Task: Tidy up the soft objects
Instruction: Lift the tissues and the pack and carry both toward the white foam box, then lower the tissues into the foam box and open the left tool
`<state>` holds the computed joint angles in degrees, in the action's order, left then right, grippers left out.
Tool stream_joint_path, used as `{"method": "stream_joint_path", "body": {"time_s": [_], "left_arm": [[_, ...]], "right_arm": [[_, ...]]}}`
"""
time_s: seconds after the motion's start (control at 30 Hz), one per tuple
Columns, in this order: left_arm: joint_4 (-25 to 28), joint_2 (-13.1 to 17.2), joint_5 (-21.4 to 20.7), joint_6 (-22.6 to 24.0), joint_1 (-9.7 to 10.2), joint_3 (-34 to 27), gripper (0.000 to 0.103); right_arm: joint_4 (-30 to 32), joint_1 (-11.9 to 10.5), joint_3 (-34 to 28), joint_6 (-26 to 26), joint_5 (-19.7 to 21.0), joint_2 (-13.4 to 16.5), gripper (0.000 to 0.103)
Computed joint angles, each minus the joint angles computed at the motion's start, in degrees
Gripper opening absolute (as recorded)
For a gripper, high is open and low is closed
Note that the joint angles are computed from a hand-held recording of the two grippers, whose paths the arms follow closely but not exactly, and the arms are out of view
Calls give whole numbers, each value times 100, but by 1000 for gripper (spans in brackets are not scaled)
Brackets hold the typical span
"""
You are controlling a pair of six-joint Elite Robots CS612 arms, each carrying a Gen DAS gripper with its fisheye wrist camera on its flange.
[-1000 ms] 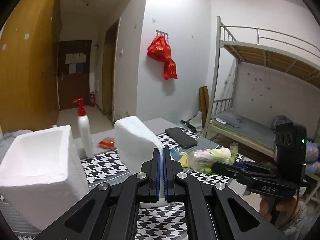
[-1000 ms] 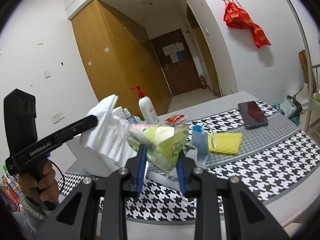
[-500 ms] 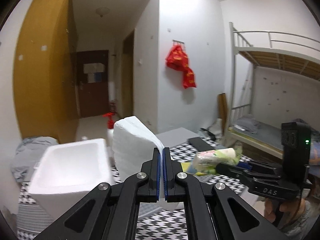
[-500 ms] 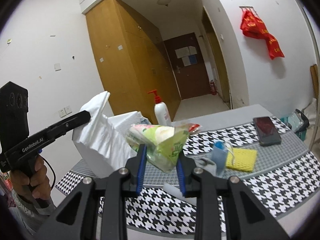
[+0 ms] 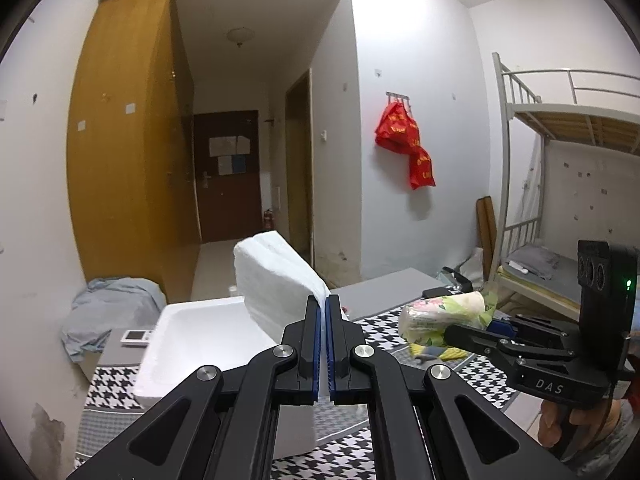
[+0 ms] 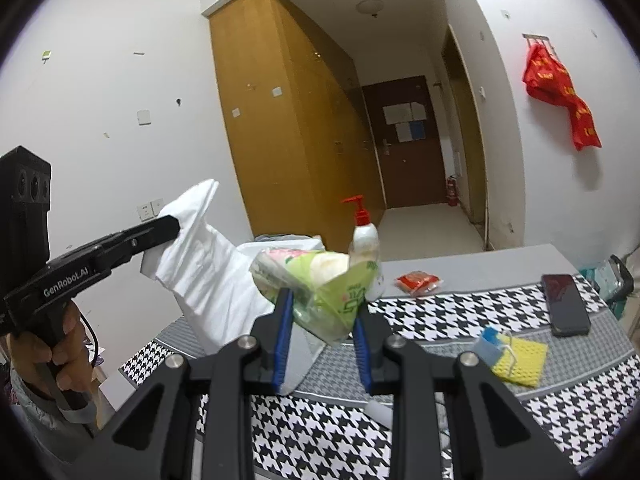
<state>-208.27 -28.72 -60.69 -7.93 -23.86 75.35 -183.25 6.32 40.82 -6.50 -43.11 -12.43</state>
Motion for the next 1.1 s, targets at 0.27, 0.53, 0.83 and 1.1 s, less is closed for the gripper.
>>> {"method": "stream_joint_path", "body": {"time_s": [0.27,0.53,0.83,1.1], "left_arm": [[-51,-103,453,73,25,56,2],[308,-103,951,-218,55,22,2],[929,-138,1039,-582,164,-20,2],[1664,-166,706,-872,315,-148,2]], "right_arm": [[115,59,-204,-99,78,57,32],[311,155,-328,-393,244,80,32],[607,244,-555,-643,430,170,32],[829,275,-824,-731,538,290,32]]}}
